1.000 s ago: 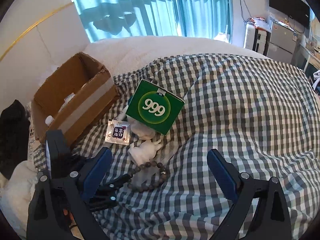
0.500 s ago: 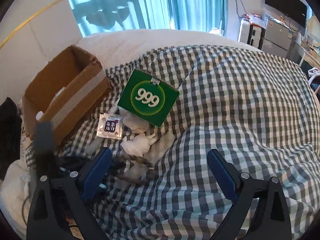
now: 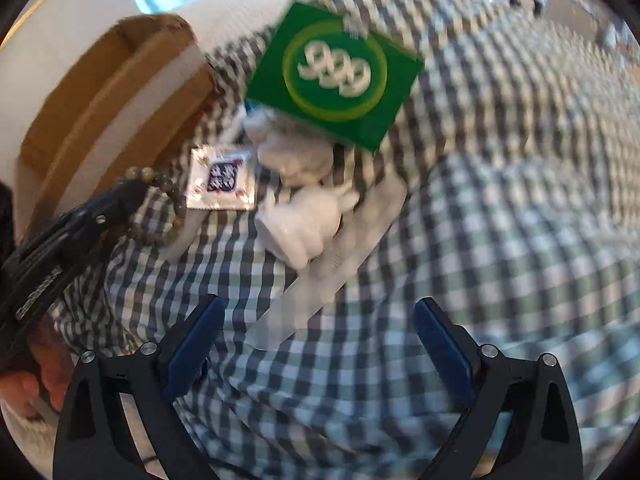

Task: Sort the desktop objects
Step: 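Grasp the dark bead bracelet with the left tool while the right tool grasps the white comb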

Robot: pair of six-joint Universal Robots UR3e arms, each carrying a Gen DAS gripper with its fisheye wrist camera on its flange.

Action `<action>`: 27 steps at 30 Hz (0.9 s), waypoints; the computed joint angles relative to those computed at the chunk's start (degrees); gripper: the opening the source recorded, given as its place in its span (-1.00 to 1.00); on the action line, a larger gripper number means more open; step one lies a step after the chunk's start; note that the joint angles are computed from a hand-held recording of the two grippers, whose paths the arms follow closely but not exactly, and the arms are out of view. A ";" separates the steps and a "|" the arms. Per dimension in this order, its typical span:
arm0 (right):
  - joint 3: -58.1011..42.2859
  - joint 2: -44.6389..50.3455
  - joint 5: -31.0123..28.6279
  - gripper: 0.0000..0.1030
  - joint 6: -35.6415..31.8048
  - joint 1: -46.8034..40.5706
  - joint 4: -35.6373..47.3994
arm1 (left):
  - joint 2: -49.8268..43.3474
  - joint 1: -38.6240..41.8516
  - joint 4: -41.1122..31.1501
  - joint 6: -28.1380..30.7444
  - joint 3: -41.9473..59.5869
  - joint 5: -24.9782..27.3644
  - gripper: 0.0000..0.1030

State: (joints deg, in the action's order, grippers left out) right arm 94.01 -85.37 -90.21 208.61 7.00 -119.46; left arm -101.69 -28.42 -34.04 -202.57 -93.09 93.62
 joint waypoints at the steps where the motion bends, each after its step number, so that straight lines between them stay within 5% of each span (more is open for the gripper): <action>1: -0.27 0.84 -0.42 0.72 1.20 0.01 -0.22 | -0.07 0.16 0.08 -0.20 -0.25 0.10 -0.78; 7: -1.28 3.59 0.60 0.62 4.45 -0.57 -2.14 | 0.15 0.21 1.42 -0.20 -1.58 1.63 -0.78; 10: -2.41 5.40 2.52 0.33 4.77 0.04 -2.89 | 0.43 0.10 1.67 -0.71 -1.76 2.71 -0.78; 16: -4.86 6.80 2.20 0.11 5.76 -1.14 4.36 | 1.50 0.94 1.95 -1.20 -2.65 2.68 -0.78; 23: -1.11 6.65 6.26 0.10 3.41 -3.91 -0.78 | 0.06 0.65 1.28 -0.99 -1.77 2.44 -0.78; 27: 2.00 4.63 7.01 -0.24 3.00 -5.18 -3.38 | -0.26 0.21 0.96 -1.06 -1.49 2.87 -0.78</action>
